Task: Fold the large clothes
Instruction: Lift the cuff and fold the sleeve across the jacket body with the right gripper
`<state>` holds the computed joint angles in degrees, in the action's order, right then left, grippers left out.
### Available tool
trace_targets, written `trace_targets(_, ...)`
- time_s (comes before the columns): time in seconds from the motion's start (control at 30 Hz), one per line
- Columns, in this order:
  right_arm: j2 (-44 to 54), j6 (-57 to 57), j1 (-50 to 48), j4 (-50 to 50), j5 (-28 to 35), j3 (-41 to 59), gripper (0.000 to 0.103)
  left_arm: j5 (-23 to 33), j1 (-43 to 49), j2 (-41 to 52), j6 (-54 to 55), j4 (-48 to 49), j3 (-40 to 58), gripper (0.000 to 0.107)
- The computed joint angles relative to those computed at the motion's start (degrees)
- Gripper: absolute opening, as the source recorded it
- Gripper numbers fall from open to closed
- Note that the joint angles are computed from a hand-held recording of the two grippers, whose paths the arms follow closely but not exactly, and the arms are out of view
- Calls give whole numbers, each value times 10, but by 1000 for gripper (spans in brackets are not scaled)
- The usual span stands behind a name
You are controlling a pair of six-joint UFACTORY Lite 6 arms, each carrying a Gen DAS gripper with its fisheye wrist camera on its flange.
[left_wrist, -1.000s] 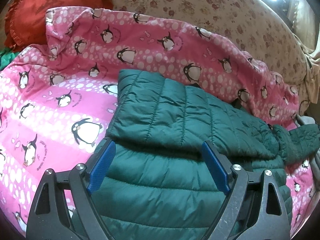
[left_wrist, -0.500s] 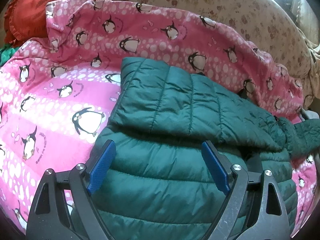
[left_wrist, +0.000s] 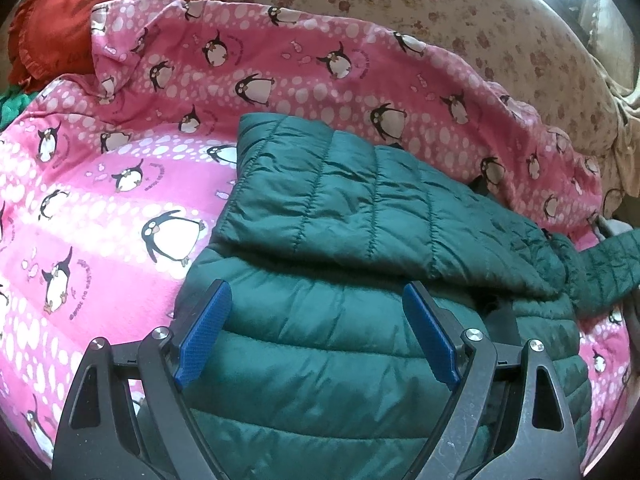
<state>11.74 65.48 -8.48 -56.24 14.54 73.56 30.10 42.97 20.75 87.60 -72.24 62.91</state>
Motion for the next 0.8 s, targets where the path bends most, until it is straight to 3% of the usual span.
trace_targets(0.23, -72, 121, 126, -133, 21, -65, 12, 29, 22, -20, -1, 6, -9, 88)
trace_targets(0.8, 8, 67, 355, -22, 69, 23, 11, 101, 122, -20, -6, 30, 7, 88)
